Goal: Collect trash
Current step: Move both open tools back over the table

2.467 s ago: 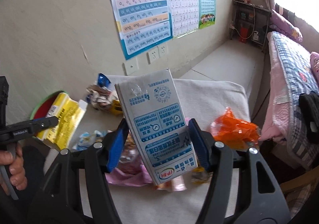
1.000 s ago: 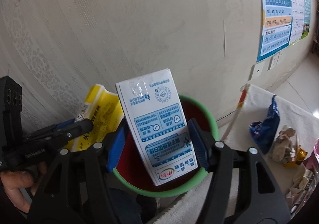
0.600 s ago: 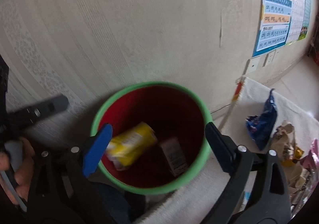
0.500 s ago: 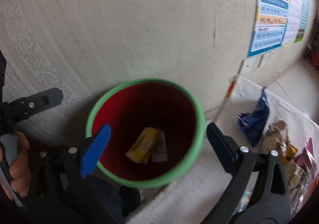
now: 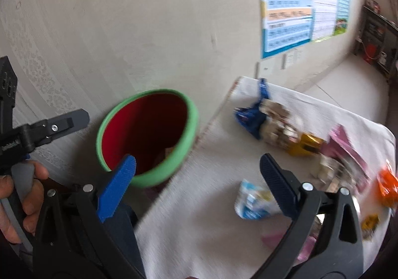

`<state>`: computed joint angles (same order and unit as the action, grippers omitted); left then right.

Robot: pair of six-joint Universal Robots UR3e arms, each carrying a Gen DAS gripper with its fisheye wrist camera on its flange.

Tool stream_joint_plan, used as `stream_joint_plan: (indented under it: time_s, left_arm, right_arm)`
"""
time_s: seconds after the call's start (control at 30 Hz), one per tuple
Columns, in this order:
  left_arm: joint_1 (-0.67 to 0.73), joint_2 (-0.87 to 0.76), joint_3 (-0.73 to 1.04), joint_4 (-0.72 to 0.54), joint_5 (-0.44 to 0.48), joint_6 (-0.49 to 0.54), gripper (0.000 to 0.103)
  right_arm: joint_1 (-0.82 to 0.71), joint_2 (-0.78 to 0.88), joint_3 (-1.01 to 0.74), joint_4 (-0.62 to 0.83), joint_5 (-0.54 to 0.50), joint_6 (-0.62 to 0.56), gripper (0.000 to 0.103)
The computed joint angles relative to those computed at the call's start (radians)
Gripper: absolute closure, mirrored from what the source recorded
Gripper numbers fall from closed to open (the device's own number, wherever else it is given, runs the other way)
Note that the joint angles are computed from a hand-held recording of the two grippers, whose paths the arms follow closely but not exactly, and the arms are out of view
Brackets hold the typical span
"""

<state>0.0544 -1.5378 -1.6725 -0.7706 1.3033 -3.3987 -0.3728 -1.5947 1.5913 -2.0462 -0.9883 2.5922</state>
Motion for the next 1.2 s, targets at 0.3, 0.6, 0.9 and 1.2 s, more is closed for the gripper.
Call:
stream_joint_plan:
  time_s: [0.3, 0.6, 0.9, 1.2]
  left_arm:
    - [-0.232, -0.158, 0.104, 0.042, 0.042, -0.049, 0.008]
    - [-0.359, -0.291, 0.262, -0.017, 0.062, -0.033, 0.008]
    - [-0.433, -0.417, 0.402, -0.111, 0.119, 0.055, 0.008]
    - [-0.465, -0.529, 0.559, -0.217, 0.115, 0.127, 0.008]
  right_arm:
    - [-0.377, -0.204, 0.121, 0.216, 0.101, -0.246, 0.005]
    - [-0.616, -0.233, 0.156, 0.315, 0.112, -0.385, 0.005]
    - [-0.704, -0.132, 0.109, 0.268, 0.086, -0.396, 0.005]
    - [-0.766, 0.002, 0.089, 0.164, 0.033, -0.362, 0.005]
